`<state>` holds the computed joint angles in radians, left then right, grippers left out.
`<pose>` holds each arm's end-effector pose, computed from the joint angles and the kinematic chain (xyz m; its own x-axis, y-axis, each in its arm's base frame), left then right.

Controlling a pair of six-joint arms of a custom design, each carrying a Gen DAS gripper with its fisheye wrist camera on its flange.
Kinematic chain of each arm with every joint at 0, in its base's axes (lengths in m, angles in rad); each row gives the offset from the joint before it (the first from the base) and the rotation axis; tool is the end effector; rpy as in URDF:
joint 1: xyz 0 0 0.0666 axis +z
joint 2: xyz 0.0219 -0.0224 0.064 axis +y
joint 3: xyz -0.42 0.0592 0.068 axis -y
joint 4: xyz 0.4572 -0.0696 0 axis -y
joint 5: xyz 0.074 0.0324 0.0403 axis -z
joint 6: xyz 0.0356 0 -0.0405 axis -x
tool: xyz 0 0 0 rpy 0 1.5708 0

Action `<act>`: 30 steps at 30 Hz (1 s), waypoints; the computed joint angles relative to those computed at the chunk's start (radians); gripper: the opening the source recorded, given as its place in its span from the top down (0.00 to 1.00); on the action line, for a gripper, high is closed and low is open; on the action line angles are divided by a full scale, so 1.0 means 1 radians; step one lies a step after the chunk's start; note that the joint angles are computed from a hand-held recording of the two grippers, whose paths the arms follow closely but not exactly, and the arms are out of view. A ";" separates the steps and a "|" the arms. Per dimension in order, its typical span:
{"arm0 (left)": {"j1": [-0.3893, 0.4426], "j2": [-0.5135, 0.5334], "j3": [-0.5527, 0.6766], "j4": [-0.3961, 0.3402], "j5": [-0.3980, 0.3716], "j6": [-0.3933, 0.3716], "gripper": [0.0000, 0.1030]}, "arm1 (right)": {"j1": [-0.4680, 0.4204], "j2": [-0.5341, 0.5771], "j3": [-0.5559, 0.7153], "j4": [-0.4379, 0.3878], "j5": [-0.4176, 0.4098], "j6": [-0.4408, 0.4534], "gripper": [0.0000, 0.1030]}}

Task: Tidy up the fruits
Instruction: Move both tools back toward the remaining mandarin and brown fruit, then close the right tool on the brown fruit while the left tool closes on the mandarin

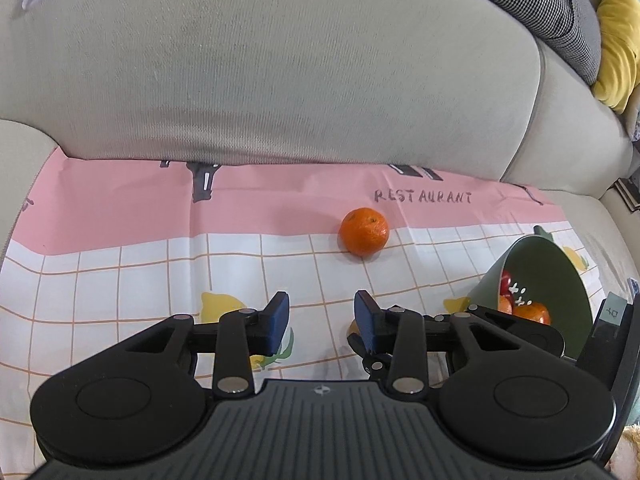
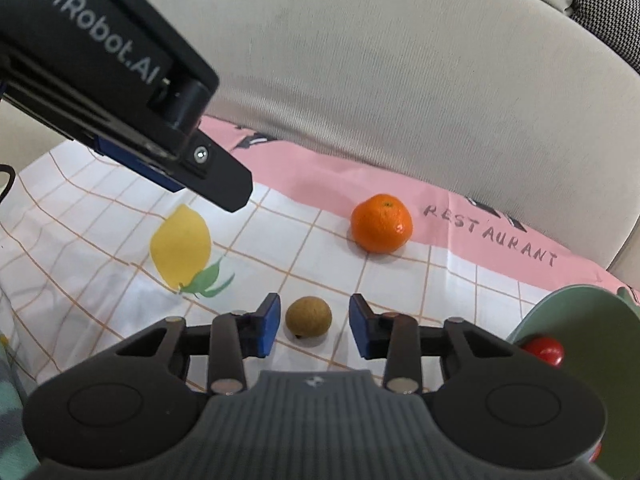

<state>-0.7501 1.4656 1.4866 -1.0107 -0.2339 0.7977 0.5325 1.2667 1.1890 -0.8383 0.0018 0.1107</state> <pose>0.4165 -0.3774 0.4741 -0.8351 -0.1735 -0.5220 -0.0396 0.9654 -0.2576 0.4167 0.2450 0.4291 -0.6232 -0.4955 -0.6051 -0.5791 0.8123 -0.0687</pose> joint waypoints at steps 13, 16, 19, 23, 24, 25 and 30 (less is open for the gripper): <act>-0.003 0.027 0.012 0.012 -0.004 -0.029 0.57 | -0.013 0.002 -0.008 0.011 -0.035 -0.010 0.77; -0.006 0.040 0.027 0.028 -0.016 -0.057 0.57 | -0.024 -0.016 -0.009 0.036 -0.022 -0.011 0.77; -0.012 0.063 0.051 0.041 -0.033 -0.086 0.57 | -0.036 -0.032 -0.008 0.068 0.019 0.010 0.78; -0.011 0.093 0.079 0.064 -0.037 -0.114 0.55 | -0.065 -0.038 0.000 0.100 0.061 0.037 0.78; -0.010 0.103 0.089 0.064 -0.036 -0.123 0.54 | -0.074 -0.040 0.001 0.109 0.068 0.037 0.78; -0.009 0.112 0.096 0.062 -0.034 -0.128 0.53 | -0.085 -0.042 0.002 0.117 0.074 0.036 0.78; 0.001 0.163 0.137 0.052 -0.025 -0.137 0.52 | -0.127 -0.042 0.005 0.153 0.095 0.038 0.78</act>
<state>-0.7490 1.6285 1.6237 -0.9585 -0.2590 0.6604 0.4053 1.2251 1.1939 -0.6849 0.0967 0.1490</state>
